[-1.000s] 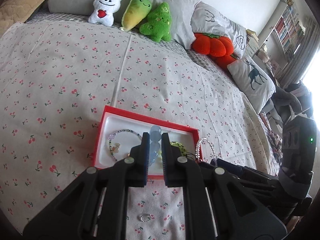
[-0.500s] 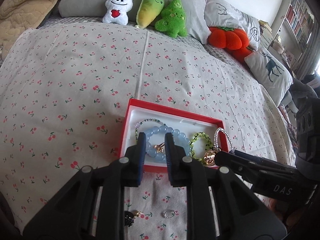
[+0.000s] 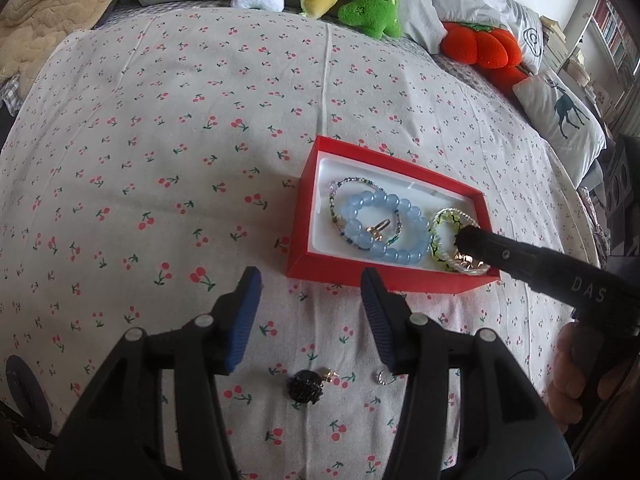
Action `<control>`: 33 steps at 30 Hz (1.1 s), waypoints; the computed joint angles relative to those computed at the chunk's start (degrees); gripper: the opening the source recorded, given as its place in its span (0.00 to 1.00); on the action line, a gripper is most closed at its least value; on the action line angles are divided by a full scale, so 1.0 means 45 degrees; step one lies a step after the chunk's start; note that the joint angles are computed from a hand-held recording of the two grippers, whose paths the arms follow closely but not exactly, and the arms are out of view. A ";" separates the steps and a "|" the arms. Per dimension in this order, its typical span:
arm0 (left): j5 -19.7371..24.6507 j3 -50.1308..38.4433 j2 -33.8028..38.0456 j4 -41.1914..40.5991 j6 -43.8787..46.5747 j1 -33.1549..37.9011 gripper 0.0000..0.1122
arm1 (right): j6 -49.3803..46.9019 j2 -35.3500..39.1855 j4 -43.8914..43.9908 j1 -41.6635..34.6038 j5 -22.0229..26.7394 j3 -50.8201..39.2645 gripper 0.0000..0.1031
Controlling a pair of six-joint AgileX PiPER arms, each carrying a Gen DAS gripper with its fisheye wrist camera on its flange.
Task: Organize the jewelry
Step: 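Move both open tools back to the black hair clip and small rings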
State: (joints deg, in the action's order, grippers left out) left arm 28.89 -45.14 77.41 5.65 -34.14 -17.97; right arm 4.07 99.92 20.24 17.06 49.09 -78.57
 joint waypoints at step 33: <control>0.1853 0.2660 -0.2049 0.1545 -0.0408 -0.1326 0.72 | 0.1385 -0.2639 -0.2949 0.1838 0.0209 0.3434 0.78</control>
